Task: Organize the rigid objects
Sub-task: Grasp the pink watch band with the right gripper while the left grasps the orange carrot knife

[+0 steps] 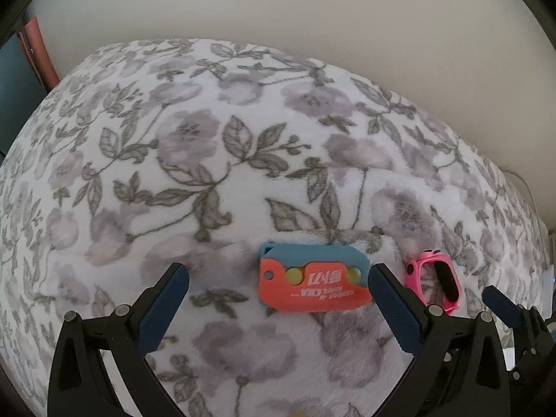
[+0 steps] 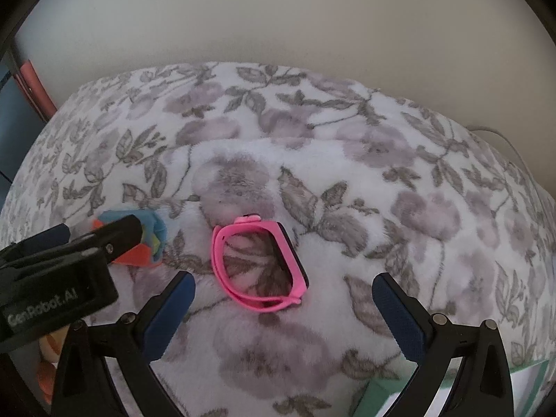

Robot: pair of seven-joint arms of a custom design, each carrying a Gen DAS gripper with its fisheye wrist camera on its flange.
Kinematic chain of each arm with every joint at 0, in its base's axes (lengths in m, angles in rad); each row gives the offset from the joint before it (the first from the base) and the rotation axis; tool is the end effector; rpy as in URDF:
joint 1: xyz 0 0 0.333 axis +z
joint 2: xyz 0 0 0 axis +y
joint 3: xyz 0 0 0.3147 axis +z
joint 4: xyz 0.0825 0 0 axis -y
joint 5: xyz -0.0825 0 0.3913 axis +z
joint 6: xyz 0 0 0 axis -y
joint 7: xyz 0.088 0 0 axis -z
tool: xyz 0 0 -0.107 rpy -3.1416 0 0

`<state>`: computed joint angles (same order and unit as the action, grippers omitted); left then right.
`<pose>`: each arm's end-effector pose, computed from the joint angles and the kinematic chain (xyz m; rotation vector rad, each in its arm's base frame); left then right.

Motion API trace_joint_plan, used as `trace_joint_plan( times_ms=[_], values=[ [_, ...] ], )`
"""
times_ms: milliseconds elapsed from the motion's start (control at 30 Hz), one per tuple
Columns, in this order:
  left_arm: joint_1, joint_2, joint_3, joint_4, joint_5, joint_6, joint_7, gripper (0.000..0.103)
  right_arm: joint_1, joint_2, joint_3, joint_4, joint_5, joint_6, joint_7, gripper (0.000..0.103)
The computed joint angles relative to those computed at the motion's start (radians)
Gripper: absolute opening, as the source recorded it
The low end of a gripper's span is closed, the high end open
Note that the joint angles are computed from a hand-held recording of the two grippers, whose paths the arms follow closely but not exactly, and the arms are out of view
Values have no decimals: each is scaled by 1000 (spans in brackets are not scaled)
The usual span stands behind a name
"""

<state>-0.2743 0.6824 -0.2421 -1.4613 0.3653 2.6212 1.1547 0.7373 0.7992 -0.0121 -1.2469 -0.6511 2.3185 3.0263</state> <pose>0.6787 -0.3477 0.3387 -1.6857 2.2395 -0.6258 0.5925 0.5136 0.3117 -1.5414 2.1773 -0.6000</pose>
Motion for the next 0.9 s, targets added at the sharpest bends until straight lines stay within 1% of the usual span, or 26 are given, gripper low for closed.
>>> trace_joint_plan(
  times_ms=[167, 267, 333, 467, 533, 600, 633, 667, 700, 767, 900],
  values=[
    [-7, 33, -7, 44, -6, -19, 29, 103, -12, 33, 2, 45, 19, -9, -27, 103],
    [-19, 49, 0, 64, -1, -33, 34, 103, -17, 59, 4, 78, 37, -12, -50, 99],
    [-29, 55, 9, 72, 7, -39, 29, 103, -14, 78, 2, 108, 45, -29, -70, 97],
    [-27, 62, 9, 78, 2, -49, 25, 102, -1, 97, -11, 143, 47, -45, -93, 86],
    [-30, 60, 14, 71, 7, -48, 18, 96, 3, 100, -15, 148, 47, -43, -96, 80],
    [-14, 57, -4, 59, -9, -35, 33, 82, 6, 100, -17, 148, 46, -37, -98, 71],
    [-11, 55, -9, 55, -14, -35, 40, 77, 8, 99, -17, 149, 45, -34, -102, 68],
    [-18, 50, 0, 48, -6, -33, 34, 72, 9, 100, -16, 151, 45, -32, -106, 63],
    [-23, 45, 5, 39, 2, -28, 30, 72, 11, 106, -15, 163, 46, -36, -114, 61],
    [-23, 41, 5, 27, 6, -22, 28, 72, 17, 113, -15, 178, 53, -55, -125, 61],
    [-18, 25, 4, -3, 3, -17, 13, 72, 21, 83, -12, 127, 57, -34, -101, 61]
  ],
)
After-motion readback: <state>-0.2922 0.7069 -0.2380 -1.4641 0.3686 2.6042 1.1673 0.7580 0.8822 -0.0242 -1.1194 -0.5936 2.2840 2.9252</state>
